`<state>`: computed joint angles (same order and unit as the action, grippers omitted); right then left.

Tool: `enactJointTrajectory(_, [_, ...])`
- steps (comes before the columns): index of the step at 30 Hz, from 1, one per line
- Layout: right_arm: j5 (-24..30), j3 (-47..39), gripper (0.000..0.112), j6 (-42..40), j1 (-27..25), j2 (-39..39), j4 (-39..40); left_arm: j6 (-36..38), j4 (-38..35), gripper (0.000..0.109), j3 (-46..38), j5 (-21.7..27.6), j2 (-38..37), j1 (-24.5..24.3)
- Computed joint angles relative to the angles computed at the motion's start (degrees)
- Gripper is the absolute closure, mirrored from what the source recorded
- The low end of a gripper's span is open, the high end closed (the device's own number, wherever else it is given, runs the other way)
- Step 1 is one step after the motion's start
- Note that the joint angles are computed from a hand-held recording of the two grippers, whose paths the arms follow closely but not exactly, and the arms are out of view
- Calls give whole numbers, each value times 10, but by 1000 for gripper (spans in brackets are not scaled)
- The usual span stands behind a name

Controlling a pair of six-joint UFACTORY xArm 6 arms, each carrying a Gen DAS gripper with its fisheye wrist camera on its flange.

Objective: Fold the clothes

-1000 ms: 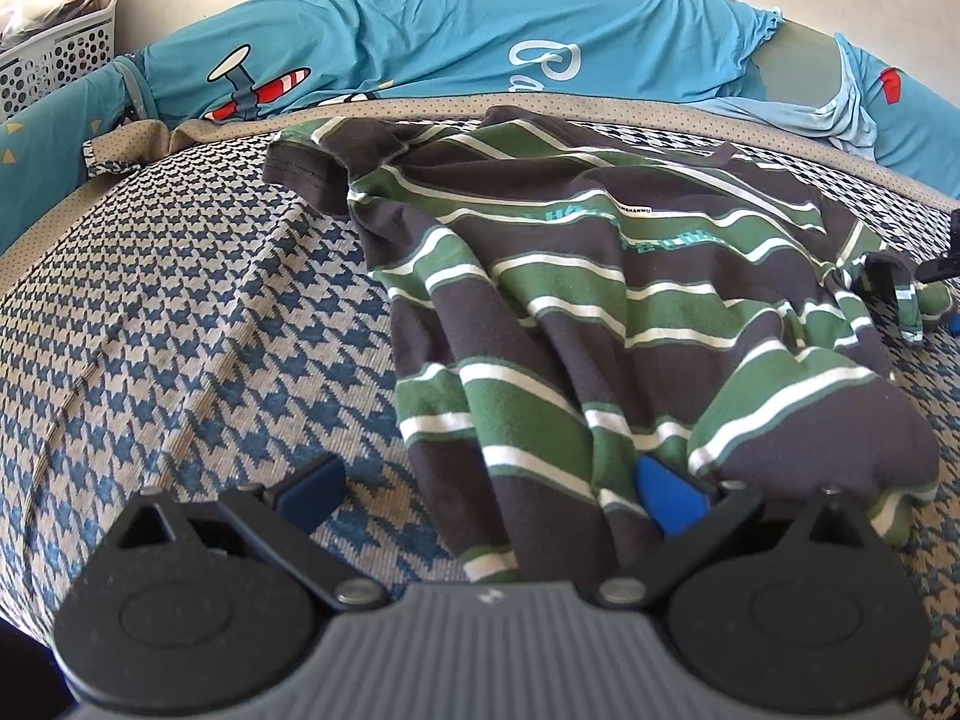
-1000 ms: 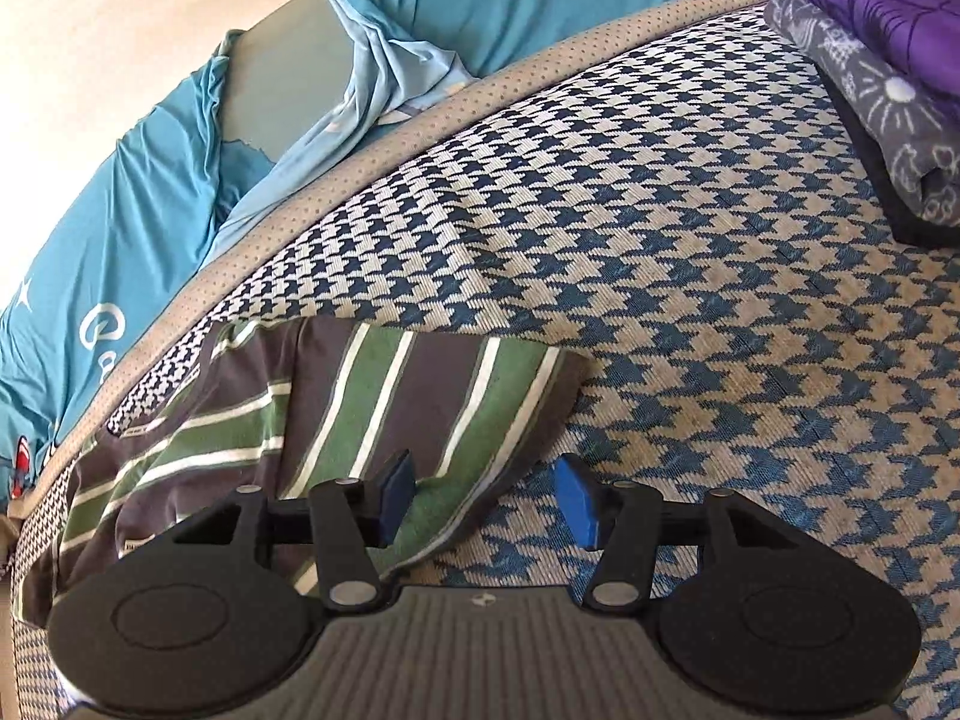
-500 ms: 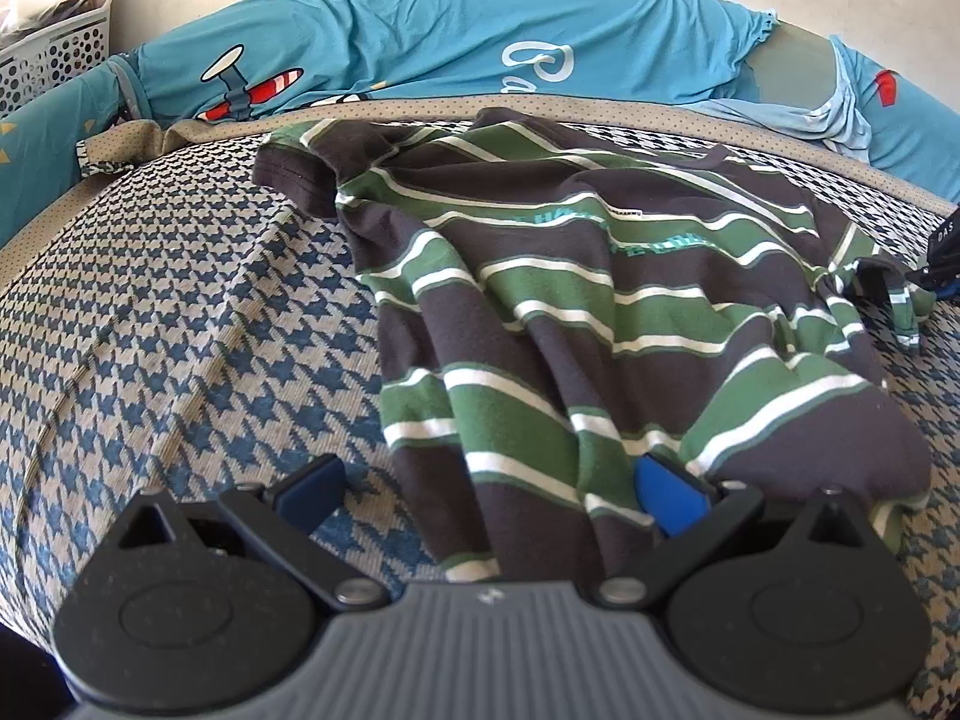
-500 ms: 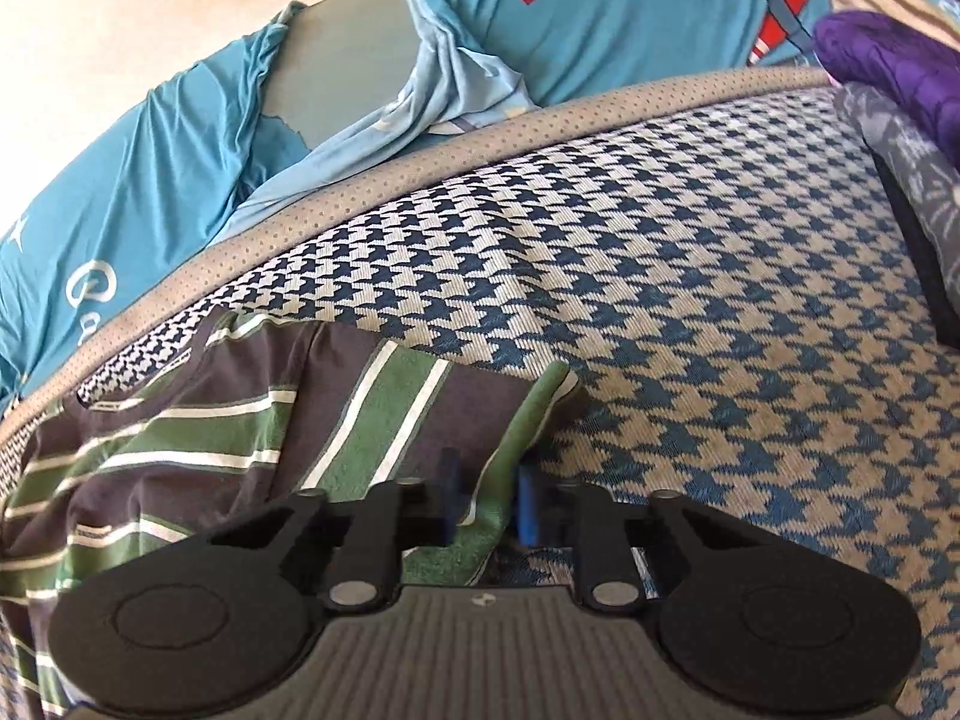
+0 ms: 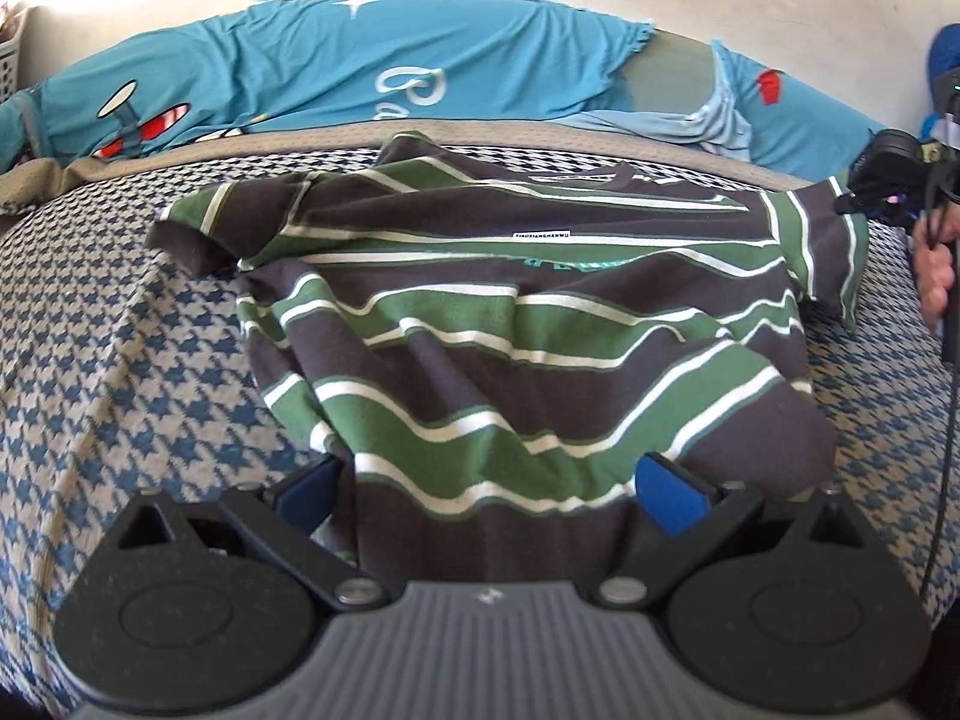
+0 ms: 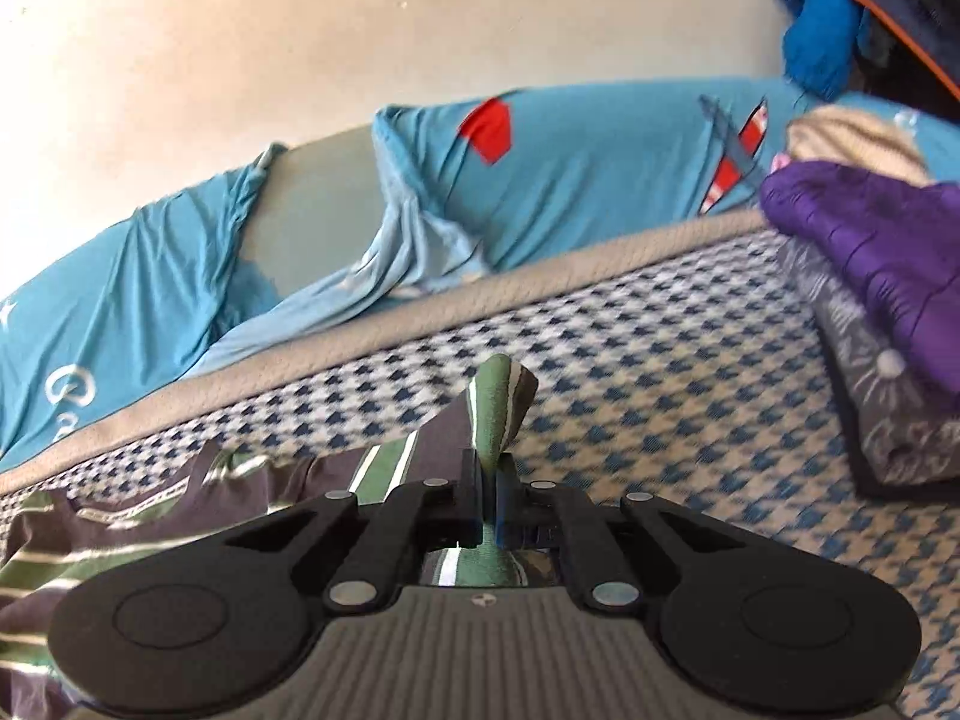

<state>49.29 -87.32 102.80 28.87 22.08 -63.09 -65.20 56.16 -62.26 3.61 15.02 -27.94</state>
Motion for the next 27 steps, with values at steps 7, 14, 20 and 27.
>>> enactJointTrajectory(7, [80, -24, 107, -32, -4, 18, 33, 75, -74, 6, 21, -48, -1, -6])
enactJointTrajectory(14, [93, -33, 100, -63, -11, 26, 87, 93, -79, 6, 22, -36, -1, -17])
enactJointTrajectory(20, [100, -13, 81, -46, -3, 1, 90, 110, -94, 6, 21, -24, -1, -20])
enactJointTrajectory(27, [59, 24, 67, -38, 23, -38, 109, 66, -39, 6, 11, -8, 2, -21])
